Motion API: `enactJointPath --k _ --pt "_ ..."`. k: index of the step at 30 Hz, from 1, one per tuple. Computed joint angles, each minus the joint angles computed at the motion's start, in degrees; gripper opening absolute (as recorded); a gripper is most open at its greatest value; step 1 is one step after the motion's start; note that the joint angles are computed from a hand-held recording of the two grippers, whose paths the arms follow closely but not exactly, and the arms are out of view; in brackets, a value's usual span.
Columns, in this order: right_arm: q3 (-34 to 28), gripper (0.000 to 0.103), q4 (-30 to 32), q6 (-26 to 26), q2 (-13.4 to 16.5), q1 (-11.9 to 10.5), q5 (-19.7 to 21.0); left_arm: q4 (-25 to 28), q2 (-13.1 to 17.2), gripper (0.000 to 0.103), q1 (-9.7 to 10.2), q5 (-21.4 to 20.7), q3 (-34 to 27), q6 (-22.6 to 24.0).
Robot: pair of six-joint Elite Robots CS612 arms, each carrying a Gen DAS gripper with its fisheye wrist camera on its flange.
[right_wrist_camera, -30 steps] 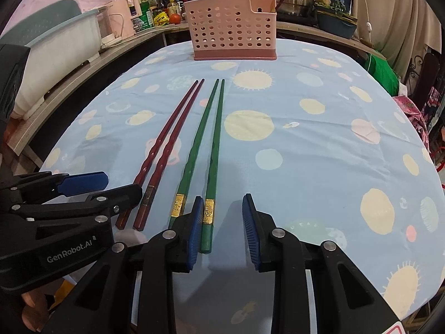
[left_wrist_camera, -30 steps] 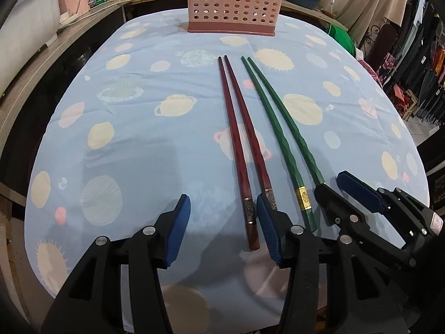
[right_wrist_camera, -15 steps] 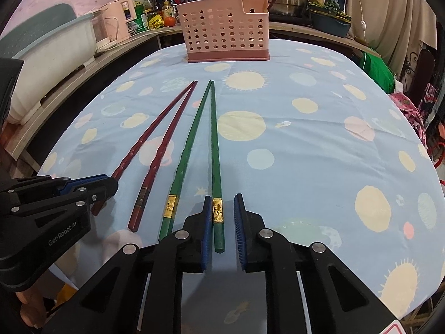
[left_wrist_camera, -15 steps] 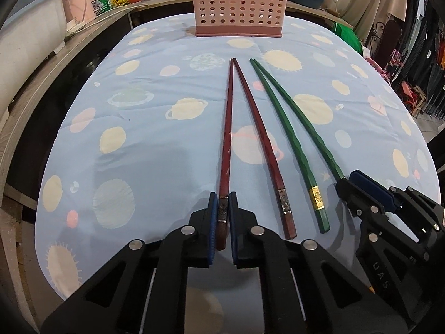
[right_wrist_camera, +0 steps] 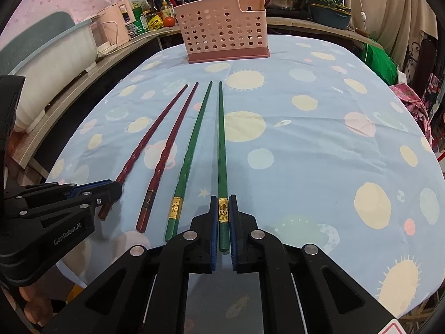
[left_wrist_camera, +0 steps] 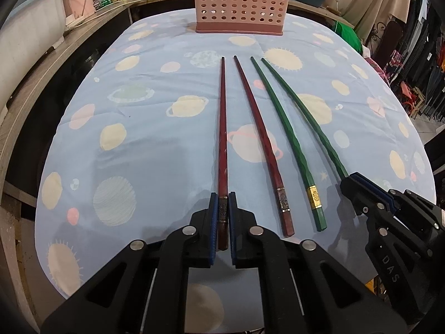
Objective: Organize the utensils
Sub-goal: 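Lift the dark red and green chopsticks and carry them above the holder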
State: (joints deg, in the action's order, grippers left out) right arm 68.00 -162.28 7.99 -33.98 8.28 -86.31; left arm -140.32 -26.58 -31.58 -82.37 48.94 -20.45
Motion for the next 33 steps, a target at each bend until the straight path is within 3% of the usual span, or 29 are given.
enactJointPath --k 10,19,28,33 --pt "-1.0 0.007 -3.3 1.55 -0.85 -0.82 0.0 -0.91 -0.84 0.007 0.38 -0.51 -0.84 -0.78" --pt "-5.35 0.007 -7.35 2.87 -0.32 -1.94 -0.46 -2.45 -0.35 0.007 0.85 0.83 -5.3 -1.06" --pt "-14.95 0.007 -8.52 6.38 3.13 -3.35 1.74 -1.05 4.38 0.007 1.9 1.93 -18.36 -0.61" --pt "-21.83 0.007 -7.86 7.78 5.98 -3.69 1.3 2.34 10.53 0.007 2.59 2.54 -32.75 -0.07"
